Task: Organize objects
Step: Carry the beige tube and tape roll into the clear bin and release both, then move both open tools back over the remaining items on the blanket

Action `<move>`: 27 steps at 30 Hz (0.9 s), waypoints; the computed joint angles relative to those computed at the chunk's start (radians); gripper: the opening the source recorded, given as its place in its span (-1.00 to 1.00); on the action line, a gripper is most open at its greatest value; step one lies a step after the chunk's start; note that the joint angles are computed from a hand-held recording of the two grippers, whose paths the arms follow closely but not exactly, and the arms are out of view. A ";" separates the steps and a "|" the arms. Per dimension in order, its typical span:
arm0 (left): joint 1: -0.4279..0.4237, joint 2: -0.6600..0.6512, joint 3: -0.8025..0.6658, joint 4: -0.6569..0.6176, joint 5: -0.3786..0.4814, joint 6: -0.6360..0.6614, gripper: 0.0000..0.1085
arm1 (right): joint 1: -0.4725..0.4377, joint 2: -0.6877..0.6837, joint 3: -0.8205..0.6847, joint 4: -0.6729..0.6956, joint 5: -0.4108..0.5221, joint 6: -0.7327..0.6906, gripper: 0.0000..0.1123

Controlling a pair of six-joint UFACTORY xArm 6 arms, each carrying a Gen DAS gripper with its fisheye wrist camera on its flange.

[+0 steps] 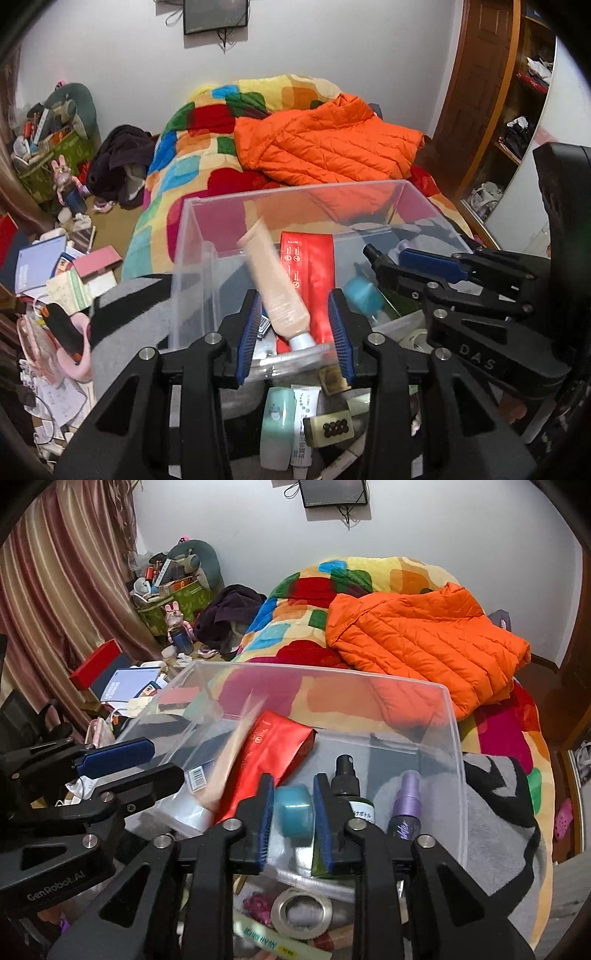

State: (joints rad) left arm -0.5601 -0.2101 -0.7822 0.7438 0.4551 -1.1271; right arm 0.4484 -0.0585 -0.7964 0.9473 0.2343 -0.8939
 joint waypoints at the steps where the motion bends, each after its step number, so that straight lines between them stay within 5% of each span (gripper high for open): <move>1: -0.005 -0.018 0.007 0.015 0.006 -0.012 -0.21 | -0.003 -0.019 0.011 0.005 0.001 -0.009 -0.54; 5: -0.024 -0.090 0.033 0.083 0.041 -0.077 0.09 | -0.012 -0.102 0.060 0.020 0.000 -0.040 -0.36; 13: -0.080 -0.219 0.122 0.113 0.115 -0.132 0.31 | -0.049 -0.289 0.182 0.073 0.014 -0.093 -0.09; 27: -0.149 -0.156 0.233 0.011 0.040 -0.166 0.21 | -0.123 -0.319 0.326 0.039 0.083 -0.055 -0.08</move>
State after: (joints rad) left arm -0.7091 -0.3657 -0.5496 0.7550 0.4953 -1.2928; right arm 0.3253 -0.3772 -0.4699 0.9866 0.3178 -0.9492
